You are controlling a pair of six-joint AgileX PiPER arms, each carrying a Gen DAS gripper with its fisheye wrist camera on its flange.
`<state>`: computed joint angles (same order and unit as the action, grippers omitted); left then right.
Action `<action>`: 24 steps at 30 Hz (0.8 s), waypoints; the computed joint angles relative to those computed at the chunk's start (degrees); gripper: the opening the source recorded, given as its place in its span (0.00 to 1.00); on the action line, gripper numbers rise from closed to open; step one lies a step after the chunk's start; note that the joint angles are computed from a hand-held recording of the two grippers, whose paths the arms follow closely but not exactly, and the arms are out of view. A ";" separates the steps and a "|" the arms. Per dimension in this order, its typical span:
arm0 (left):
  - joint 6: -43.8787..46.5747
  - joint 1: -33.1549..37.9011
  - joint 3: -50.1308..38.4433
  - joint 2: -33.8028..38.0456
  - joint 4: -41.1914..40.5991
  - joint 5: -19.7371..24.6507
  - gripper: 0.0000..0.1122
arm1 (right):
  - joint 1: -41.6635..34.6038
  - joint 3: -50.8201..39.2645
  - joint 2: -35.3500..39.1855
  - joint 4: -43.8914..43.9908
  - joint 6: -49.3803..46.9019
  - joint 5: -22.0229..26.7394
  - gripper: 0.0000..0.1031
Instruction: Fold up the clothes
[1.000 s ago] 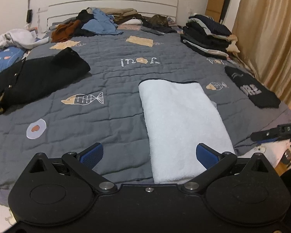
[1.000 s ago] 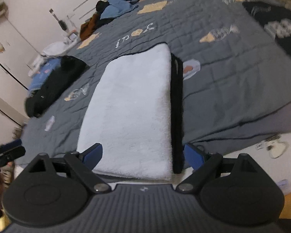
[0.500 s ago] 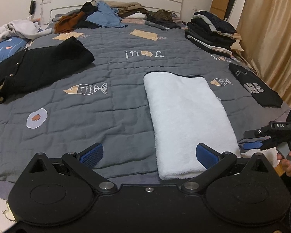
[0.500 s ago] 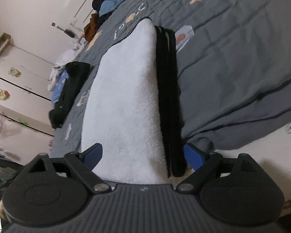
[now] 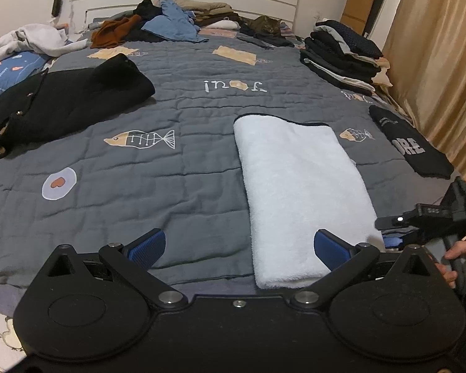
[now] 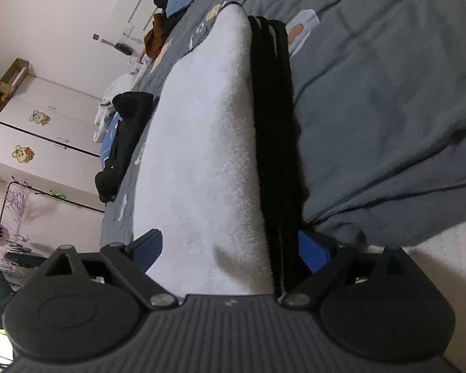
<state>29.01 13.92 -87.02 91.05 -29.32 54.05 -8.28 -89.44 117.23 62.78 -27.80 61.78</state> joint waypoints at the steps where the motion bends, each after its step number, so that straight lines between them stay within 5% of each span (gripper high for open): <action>1: 0.16 -0.02 0.10 0.00 -0.05 -0.02 0.91 | 0.01 -0.20 0.37 -0.17 0.05 -0.11 0.91; 11: -0.31 0.11 0.04 0.53 0.28 0.29 0.91 | 1.19 -1.20 3.04 2.33 -0.63 -0.34 0.97; 18: 0.18 0.65 0.65 0.49 -0.43 0.26 0.91 | 0.35 -3.41 2.66 5.35 -1.98 5.14 0.97; 24: -0.07 0.42 0.87 0.69 -0.45 0.25 0.91 | 1.17 -3.57 4.83 3.26 -0.01 2.96 0.97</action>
